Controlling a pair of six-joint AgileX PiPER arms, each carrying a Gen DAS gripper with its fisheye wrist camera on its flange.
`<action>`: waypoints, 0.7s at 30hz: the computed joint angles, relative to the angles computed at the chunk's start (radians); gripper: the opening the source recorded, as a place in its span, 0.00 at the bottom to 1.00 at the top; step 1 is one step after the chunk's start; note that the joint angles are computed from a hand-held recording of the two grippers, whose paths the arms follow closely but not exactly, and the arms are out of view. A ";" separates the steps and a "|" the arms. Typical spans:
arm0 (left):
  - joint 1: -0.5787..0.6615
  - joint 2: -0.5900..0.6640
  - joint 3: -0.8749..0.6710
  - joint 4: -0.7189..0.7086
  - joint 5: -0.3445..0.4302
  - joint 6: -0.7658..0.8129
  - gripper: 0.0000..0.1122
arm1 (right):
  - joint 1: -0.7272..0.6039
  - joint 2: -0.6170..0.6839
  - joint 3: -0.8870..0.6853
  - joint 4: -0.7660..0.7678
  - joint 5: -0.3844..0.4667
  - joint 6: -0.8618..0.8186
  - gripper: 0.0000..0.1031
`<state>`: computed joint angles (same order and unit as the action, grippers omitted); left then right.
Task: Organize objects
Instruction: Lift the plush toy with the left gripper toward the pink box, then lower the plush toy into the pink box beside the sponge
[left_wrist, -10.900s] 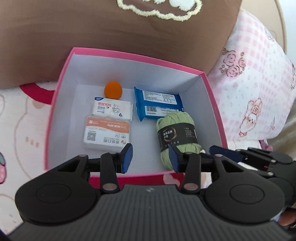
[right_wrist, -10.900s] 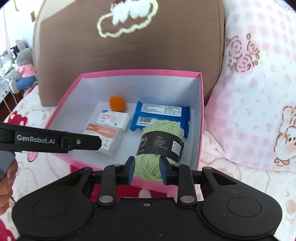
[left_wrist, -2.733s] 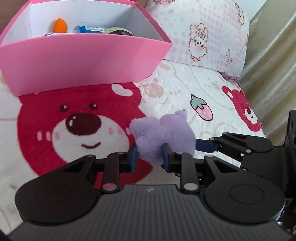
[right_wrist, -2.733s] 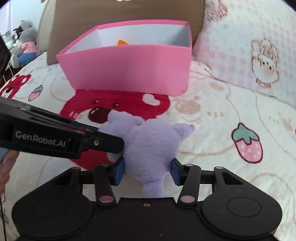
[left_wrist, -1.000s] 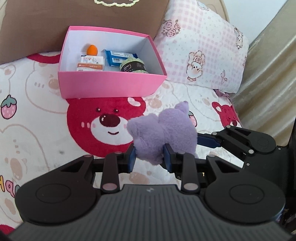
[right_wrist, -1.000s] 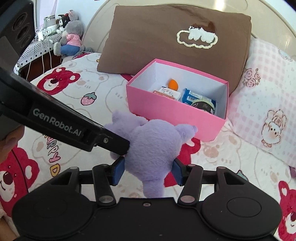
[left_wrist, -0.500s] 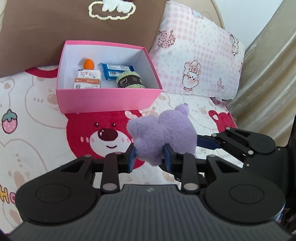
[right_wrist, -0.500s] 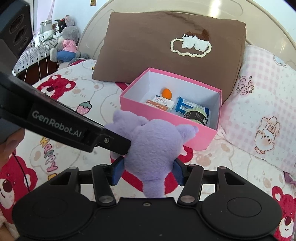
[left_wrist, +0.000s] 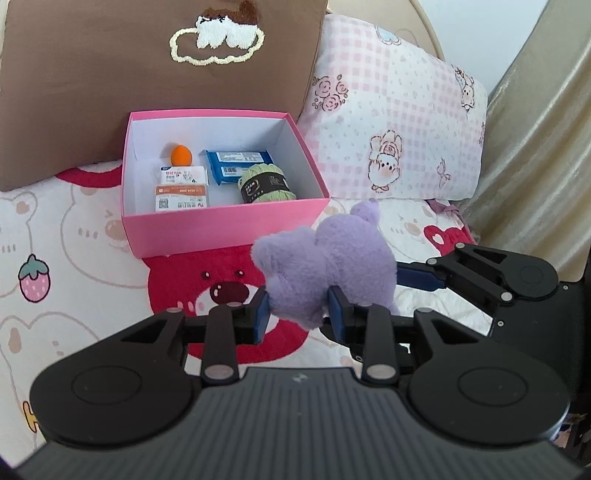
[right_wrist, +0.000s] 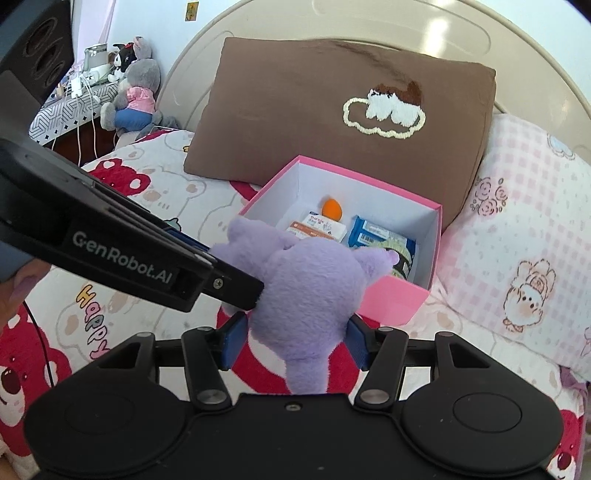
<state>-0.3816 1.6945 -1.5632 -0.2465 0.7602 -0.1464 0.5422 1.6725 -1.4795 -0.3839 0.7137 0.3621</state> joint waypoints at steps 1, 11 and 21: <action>0.000 0.005 -0.010 0.004 0.004 0.003 0.28 | 0.000 0.005 -0.009 -0.005 0.003 -0.003 0.60; -0.003 0.066 -0.080 0.099 0.002 -0.034 0.29 | -0.045 0.054 -0.028 0.022 -0.091 -0.043 0.61; 0.052 0.174 -0.220 0.131 -0.021 -0.040 0.29 | -0.159 0.171 -0.146 0.268 -0.216 -0.334 0.57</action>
<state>-0.3293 1.8684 -1.7829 -0.1159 0.7395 -0.1867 0.3835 1.8432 -1.6255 -0.1164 0.4974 0.0285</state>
